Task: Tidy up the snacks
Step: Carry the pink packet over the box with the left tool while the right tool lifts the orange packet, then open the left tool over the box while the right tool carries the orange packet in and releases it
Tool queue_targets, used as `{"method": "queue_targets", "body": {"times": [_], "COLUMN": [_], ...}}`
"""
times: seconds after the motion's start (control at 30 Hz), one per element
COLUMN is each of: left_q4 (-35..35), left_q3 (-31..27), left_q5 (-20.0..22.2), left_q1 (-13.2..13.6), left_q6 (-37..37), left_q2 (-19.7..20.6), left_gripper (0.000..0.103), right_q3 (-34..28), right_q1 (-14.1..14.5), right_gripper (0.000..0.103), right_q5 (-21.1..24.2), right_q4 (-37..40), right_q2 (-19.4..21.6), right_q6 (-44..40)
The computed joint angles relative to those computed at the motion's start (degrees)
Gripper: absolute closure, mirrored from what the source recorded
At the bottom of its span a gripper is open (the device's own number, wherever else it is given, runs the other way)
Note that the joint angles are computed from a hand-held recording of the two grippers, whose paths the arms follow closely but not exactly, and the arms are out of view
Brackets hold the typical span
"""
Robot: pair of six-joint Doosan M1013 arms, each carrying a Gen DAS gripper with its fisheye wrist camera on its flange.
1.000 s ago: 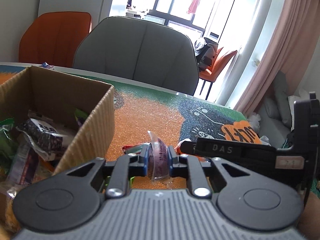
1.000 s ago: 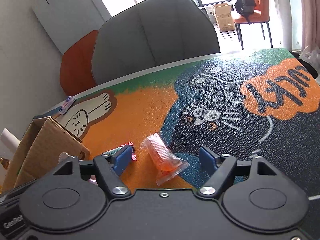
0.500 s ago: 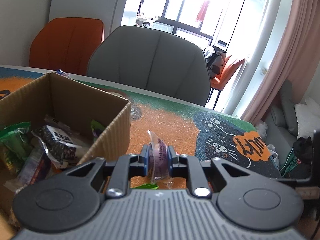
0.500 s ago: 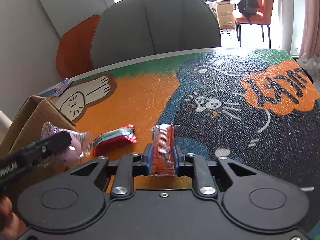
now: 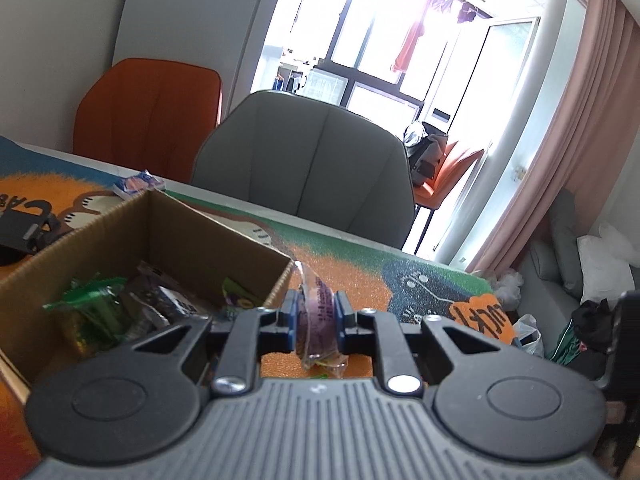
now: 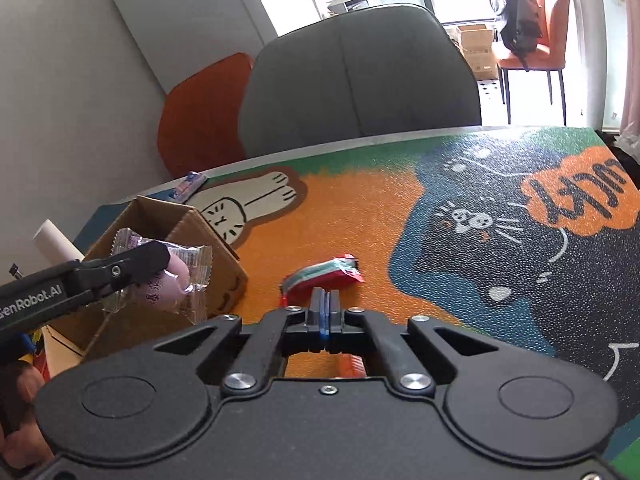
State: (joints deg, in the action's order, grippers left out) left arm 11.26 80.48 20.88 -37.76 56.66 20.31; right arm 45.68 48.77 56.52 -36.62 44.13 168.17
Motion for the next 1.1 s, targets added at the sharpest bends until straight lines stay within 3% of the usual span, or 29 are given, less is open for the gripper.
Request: {"method": "queue_targets", "body": {"times": [0.07, 0.2, 0.27, 0.47, 0.53, 0.57, 0.6, 0.87, 1.1], "left_q4": [1.4, 4.3, 6.7, 13.7, 15.1, 15.4, 16.1, 18.8, 20.0], "left_q3": [0.6, 1.7, 2.3, 3.5, 3.7, 3.8, 4.0, 3.8, 4.3], "left_q5": [-0.5, -0.8, -0.8, 1.4, 2.5, 2.9, 3.4, 8.5, 9.6], "left_q1": [0.3, 1.2, 1.7, 3.4, 3.9, 4.2, 4.4, 4.9, 5.0], "left_q6": [-1.2, -4.3, -6.8, -14.3, -15.8, -16.1, -16.8, -17.9, -17.0], "left_q2": [-0.8, -2.1, -2.7, -3.4, -3.5, -3.6, -3.6, -3.6, -4.2], "left_gripper": [0.086, 0.086, 0.086, 0.086, 0.086, 0.086, 0.086, 0.081, 0.061], "right_q3": [-1.6, -4.9, -5.3, -9.0, -12.0, -12.3, -11.2, -12.1, -19.2], "right_q1": [-0.1, 0.2, 0.1, 0.1, 0.5, 0.5, 0.3, 1.4, 2.4], "right_gripper": [0.097, 0.057, 0.053, 0.055, 0.07, 0.083, 0.084, 0.086, 0.086], "right_q5": [1.9, 7.0, 7.5, 12.9, 16.6, 16.8, 15.4, 14.0, 14.5], "right_q4": [1.9, 2.9, 4.0, 5.9, 5.1, 5.5, 5.9, 2.6, 1.5], "right_q2": [0.8, 2.9, 3.4, 6.0, 7.6, 7.7, 7.0, 6.8, 9.3], "right_q6": [-1.5, -4.0, -4.9, -7.7, -10.1, -10.3, -9.2, -7.5, -11.9]}}
